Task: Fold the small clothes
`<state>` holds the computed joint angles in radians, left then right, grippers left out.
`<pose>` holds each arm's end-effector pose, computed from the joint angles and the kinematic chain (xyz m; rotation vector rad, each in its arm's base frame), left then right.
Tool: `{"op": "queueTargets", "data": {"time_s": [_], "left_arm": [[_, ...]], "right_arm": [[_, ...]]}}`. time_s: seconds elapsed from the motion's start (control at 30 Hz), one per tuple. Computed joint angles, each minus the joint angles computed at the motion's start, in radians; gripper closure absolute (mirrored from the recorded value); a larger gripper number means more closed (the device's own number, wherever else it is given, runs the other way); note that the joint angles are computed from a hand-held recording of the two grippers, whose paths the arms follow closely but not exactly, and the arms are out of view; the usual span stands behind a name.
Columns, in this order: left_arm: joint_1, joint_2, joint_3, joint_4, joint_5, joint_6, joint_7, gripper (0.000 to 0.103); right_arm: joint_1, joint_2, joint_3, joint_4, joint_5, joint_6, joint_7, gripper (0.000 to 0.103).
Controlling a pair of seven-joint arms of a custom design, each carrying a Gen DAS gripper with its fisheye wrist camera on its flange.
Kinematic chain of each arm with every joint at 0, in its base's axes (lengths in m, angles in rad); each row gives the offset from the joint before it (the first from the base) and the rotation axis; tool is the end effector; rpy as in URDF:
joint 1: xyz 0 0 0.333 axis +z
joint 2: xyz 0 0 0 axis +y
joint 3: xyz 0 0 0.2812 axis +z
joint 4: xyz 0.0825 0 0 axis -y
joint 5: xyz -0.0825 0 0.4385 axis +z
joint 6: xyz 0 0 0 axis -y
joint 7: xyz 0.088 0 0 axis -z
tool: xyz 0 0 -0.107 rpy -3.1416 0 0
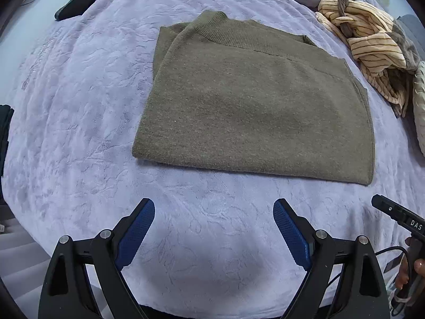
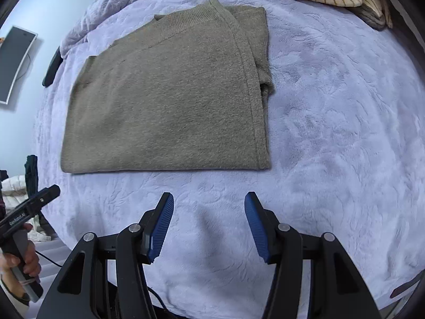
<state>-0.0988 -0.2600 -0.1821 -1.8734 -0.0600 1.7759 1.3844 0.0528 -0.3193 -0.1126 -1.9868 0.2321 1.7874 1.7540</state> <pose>0.5287 -0.1673 0.5957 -2.0714 2.2546 -0.2172 0.5351 -0.0177 0.5718 -1.7331 2.2926 0.1760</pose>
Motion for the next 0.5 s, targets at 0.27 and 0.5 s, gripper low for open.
{"op": "queueTargets", "data": {"time_s": [0.27, 0.5], "left_arm": [[-0.005, -0.046, 0.010, -0.043, -0.046, 0.004, 0.023, 0.012], [0.018, -0.092, 0.037, -0.098, -0.080, 0.004, 0.083, 0.012]], "right_arm": [[0.018, -0.051, 0.016, -0.029, -0.002, -0.009, 0.044, 0.043], [0.057, -0.056, 0.051, -0.012, -0.027, -0.004, 0.103, 0.043]]}}
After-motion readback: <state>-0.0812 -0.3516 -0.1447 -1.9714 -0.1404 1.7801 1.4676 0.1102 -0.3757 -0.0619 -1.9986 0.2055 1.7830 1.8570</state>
